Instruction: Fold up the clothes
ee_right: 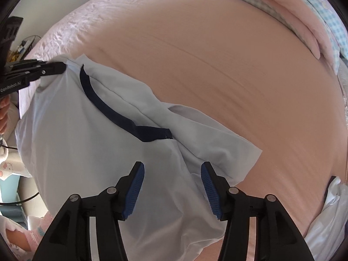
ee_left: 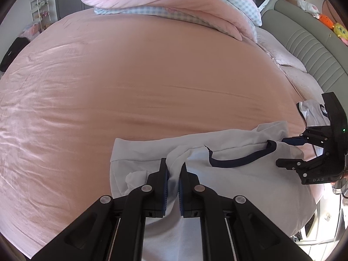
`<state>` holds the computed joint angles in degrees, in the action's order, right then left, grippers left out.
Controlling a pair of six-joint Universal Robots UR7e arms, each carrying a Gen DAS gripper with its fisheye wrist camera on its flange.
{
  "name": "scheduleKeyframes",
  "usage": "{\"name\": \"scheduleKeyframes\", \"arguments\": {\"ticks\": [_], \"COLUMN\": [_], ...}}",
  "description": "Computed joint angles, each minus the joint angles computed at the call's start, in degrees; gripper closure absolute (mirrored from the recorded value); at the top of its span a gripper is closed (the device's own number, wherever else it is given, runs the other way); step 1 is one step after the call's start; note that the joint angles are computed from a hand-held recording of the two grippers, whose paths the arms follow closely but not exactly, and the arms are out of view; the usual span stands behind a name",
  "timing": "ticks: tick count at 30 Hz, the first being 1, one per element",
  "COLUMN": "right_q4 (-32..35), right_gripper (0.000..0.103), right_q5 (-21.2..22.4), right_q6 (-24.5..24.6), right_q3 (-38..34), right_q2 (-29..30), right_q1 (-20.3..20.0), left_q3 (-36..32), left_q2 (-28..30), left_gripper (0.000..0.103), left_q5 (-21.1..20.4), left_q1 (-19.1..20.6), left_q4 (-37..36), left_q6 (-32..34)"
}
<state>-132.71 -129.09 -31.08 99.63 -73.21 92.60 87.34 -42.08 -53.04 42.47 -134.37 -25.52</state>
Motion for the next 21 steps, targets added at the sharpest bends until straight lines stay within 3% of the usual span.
{"name": "scheduleKeyframes", "arguments": {"ticks": [1,2,4,14,21], "right_q4": [-0.93,-2.27,-5.38,-46.43,-47.4], "right_gripper": [0.061,0.08,0.095,0.101,0.101], "right_q5": [-1.94,-2.45,-3.57,-14.65,-14.51], "right_q6": [-0.27,-1.43,-4.03,-31.14,-27.6], "right_q3": [0.42,1.25,3.0,12.95,10.18], "right_q2": [0.5,0.51,0.56,4.91,7.07], "right_q1": [0.39,0.74,1.49,6.11,6.01], "left_q3": [-0.04,-0.04,0.28,1.45,0.07], "left_q2": [-0.05,-0.12,-0.4,-1.59,-0.88], "left_gripper": [0.097,0.097,0.097,0.097,0.097], "left_q5": [-0.18,-0.5,-0.77,-0.69,-1.23], "left_q1": [0.03,0.09,0.1,-0.08,0.74], "left_q4": [0.11,0.06,-0.54,-2.77,-3.47], "left_q6": [-0.08,-0.08,-0.01,-0.37,-1.2]}}
